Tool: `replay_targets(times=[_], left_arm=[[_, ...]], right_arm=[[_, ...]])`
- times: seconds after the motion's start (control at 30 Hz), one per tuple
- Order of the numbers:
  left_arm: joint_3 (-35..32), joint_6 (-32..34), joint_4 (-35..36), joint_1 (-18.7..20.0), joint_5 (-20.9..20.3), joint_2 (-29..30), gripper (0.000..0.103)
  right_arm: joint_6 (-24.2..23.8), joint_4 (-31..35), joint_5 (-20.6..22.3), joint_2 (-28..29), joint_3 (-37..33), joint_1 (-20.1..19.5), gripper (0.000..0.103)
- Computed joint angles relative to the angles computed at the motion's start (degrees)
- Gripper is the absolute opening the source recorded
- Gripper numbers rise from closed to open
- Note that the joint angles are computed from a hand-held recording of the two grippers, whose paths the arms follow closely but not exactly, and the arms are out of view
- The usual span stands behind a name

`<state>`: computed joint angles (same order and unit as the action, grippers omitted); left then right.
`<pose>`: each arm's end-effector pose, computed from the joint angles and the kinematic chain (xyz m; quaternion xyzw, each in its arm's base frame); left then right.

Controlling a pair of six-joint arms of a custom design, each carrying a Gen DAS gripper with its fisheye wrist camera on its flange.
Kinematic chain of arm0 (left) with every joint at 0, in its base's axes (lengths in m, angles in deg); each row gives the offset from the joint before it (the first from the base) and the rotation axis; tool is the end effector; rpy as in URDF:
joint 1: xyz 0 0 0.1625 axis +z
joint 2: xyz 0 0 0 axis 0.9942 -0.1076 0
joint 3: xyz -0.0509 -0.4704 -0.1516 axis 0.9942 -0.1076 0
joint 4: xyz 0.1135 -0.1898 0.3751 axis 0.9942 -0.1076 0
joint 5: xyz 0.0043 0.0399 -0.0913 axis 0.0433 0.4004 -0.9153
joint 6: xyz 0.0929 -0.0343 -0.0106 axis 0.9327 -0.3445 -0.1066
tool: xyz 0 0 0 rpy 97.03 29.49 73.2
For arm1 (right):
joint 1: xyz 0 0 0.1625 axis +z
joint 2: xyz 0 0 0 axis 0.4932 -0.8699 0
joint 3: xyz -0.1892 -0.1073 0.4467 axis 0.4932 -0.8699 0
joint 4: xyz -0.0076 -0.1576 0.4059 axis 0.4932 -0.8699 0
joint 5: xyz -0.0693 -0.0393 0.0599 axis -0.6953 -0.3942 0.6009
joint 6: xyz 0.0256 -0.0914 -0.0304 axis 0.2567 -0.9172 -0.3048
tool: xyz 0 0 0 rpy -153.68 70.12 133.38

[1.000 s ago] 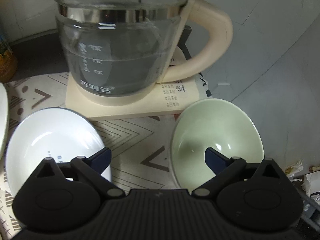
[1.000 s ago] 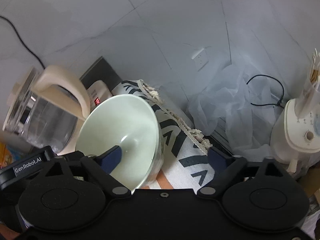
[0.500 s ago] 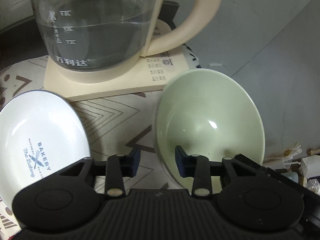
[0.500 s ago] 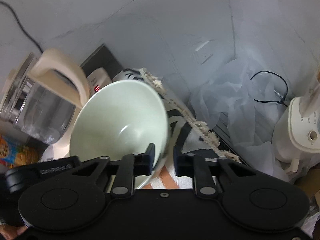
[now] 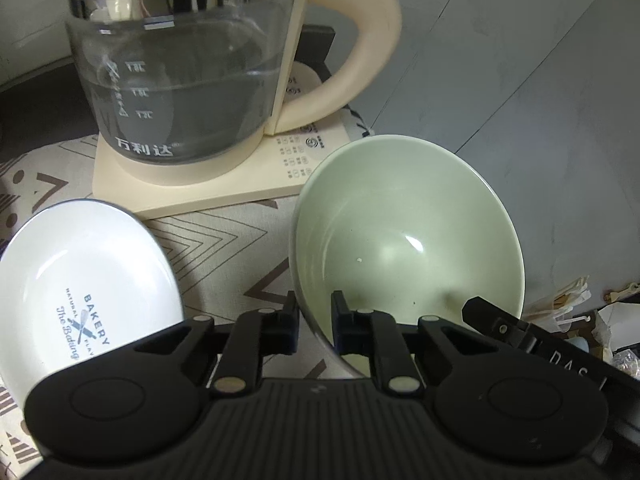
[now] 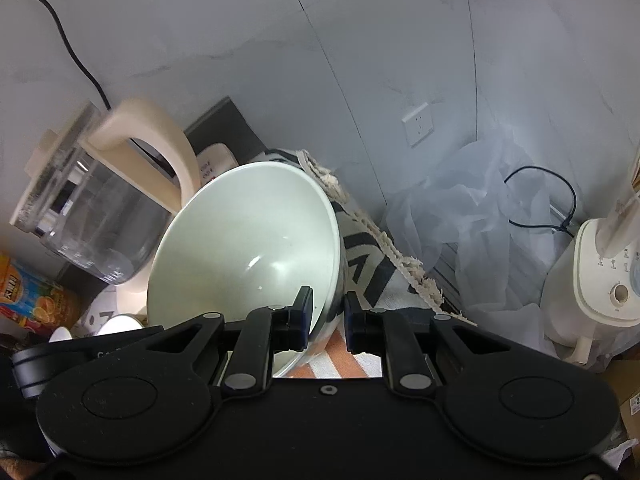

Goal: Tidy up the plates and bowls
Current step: 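Lower the small green bowl into the large green bowl and open both grippers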

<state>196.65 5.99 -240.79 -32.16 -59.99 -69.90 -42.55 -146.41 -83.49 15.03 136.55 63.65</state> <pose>-0.2121 -0.5972 0.1194 -0.0681 0.9202 -0.2622 0.2826 0.1383 -0.5733 0.1114 0.0929 -0.9488 0.2593 0.1547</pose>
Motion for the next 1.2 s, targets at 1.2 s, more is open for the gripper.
replay_targets(times=[1.2], left_arm=[[17.37,-15.93,9.59,-12.74,3.77,-20.05,0.014]], right_arm=[[1.37,-13.35,-0.05,-6.58,15.82,8.80,0.017]])
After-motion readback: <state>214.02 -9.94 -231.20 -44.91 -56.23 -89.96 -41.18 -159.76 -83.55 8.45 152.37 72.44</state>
